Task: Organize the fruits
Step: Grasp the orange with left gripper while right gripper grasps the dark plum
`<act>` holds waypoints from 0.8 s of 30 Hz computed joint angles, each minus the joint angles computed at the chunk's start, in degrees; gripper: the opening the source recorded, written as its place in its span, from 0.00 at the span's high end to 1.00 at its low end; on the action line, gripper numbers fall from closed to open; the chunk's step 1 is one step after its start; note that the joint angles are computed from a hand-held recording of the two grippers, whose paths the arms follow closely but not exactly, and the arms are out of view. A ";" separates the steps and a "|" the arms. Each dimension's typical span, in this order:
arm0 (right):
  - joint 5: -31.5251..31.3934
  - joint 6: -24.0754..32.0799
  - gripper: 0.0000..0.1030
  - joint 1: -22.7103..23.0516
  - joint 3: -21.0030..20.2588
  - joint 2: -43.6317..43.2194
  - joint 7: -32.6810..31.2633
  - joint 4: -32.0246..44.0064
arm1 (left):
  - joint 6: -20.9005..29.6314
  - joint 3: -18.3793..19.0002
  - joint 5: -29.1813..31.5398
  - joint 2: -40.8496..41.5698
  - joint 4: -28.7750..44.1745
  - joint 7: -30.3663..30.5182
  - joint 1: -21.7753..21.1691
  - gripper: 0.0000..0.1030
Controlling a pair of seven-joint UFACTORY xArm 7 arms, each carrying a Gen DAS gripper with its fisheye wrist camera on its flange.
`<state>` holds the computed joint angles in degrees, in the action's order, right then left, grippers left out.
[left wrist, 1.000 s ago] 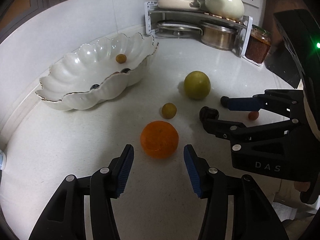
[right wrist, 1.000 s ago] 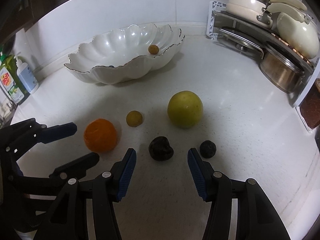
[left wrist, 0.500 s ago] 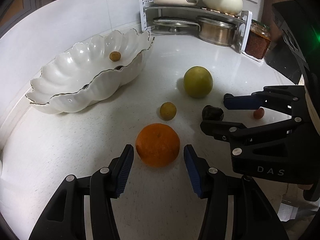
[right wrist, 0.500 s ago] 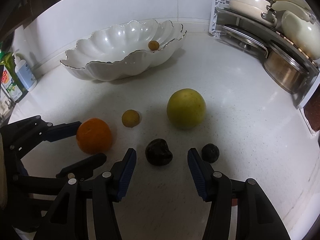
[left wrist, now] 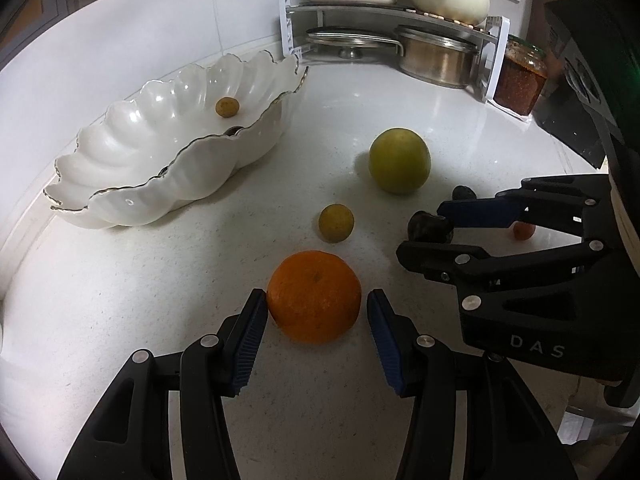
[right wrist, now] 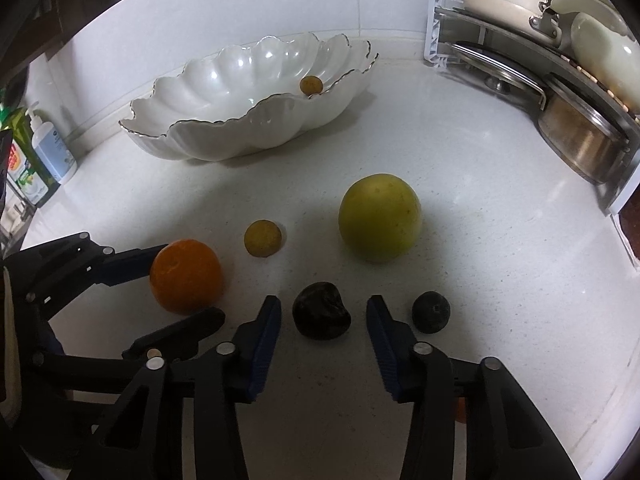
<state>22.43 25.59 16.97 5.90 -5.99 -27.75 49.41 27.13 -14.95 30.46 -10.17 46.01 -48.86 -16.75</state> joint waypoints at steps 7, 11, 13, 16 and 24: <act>0.24 -0.85 0.67 0.19 0.04 -0.13 -0.99 -0.60 | -0.31 0.32 -0.04 0.10 0.12 -1.05 0.15 0.57; 1.39 -1.24 0.71 0.51 -0.11 -0.25 -2.40 -0.85 | -0.45 0.53 -1.72 -0.05 0.05 -1.48 0.17 0.59; 2.26 -1.15 0.71 0.59 -0.29 -0.32 -3.02 -0.89 | -0.65 0.69 -2.77 -0.18 -0.04 -1.65 0.17 0.59; 3.74 -0.53 0.71 0.58 -0.57 -0.51 -3.91 -0.78 | -0.98 0.65 -4.10 -0.72 -0.39 -2.00 0.18 0.59; 3.96 -0.24 0.71 0.73 -0.76 -2.42 -4.22 -1.42 | 0.49 -0.66 -3.26 -2.97 -0.81 -5.00 0.82 0.59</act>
<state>26.40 25.35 17.69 5.14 -8.41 -31.97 47.99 27.61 -15.61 27.20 -13.14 45.21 -53.86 -15.92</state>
